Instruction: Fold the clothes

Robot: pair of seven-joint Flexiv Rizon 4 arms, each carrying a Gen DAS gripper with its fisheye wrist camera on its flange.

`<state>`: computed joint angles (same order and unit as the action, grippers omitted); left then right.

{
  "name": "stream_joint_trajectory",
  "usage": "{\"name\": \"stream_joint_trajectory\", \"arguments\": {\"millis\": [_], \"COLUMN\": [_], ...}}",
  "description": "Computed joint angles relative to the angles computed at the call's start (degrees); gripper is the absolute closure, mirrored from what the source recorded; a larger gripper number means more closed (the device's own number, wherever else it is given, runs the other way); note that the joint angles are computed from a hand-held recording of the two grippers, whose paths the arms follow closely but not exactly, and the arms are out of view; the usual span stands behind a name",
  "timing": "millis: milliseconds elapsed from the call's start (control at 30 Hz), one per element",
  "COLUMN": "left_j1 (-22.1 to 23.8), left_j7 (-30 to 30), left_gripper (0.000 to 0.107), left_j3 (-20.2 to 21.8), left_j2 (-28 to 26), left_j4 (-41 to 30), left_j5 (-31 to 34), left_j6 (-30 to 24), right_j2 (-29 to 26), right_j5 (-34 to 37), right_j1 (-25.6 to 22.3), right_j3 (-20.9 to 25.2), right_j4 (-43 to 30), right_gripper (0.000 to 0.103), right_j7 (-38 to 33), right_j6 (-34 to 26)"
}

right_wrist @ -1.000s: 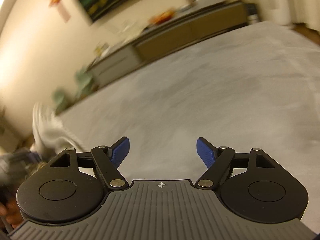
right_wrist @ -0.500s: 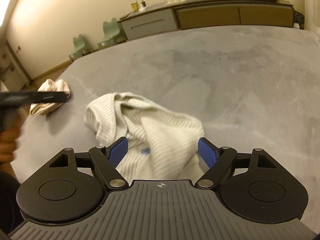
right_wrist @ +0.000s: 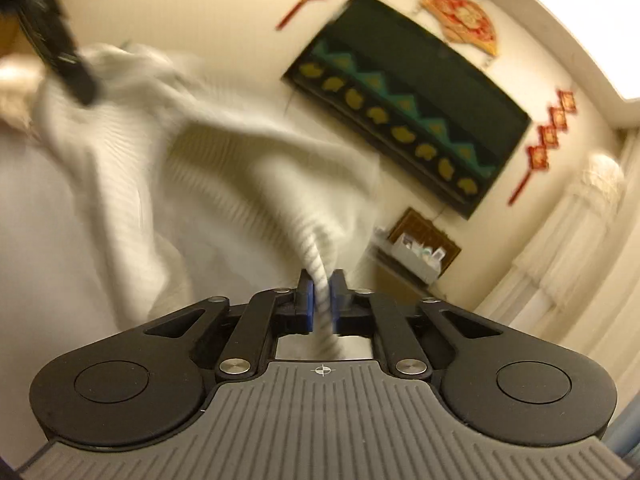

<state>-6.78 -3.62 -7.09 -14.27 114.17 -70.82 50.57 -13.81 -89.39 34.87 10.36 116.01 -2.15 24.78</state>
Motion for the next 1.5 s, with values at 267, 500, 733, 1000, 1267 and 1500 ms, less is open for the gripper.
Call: {"name": "stream_joint_trajectory", "arguments": {"millis": [267, 500, 733, 1000, 1267, 1500], "left_j1": [3.23, 0.31, -0.38, 5.04, 4.75, 22.15], "left_j7": [-4.21, -12.35, -11.34, -13.00, -26.27, -10.55], "left_gripper": [0.055, 0.043, 0.071, 0.087, 0.057, 0.055], "left_j3": [-0.40, -2.55, -8.47, -19.11, -12.34, -30.48], "left_j2": [-2.74, -12.20, -17.20, -20.68, -20.91, -11.86], "left_j4": [0.17, -10.72, -10.45, -11.92, -14.28, -0.29], "left_j5": [2.77, 15.79, 22.33, 13.64, 17.49, 13.58], "left_j6": [-0.92, 3.56, 18.85, 40.93, 43.27, 32.96], "right_j2": [3.90, 7.36, -1.78, -5.25, -5.54, -9.74], "right_j5": [16.97, 2.40, 16.72, 1.32, -3.39, 7.72], "right_j1": [-1.72, -11.34, -11.95, -10.59, -12.66, -11.35], "right_j3": [-2.32, -6.70, -8.46, -13.16, -11.00, -10.23], "right_j4": [5.15, 9.78, 3.07, -2.59, -3.73, -5.49], "right_gripper": [0.023, 0.022, 0.051, 0.092, 0.023, 0.034], "right_j7": [9.18, 42.47, 28.44, 31.43, 35.18, 24.83], "right_j6": [19.02, 37.63, 33.20, 35.19, 37.18, 43.00]}}
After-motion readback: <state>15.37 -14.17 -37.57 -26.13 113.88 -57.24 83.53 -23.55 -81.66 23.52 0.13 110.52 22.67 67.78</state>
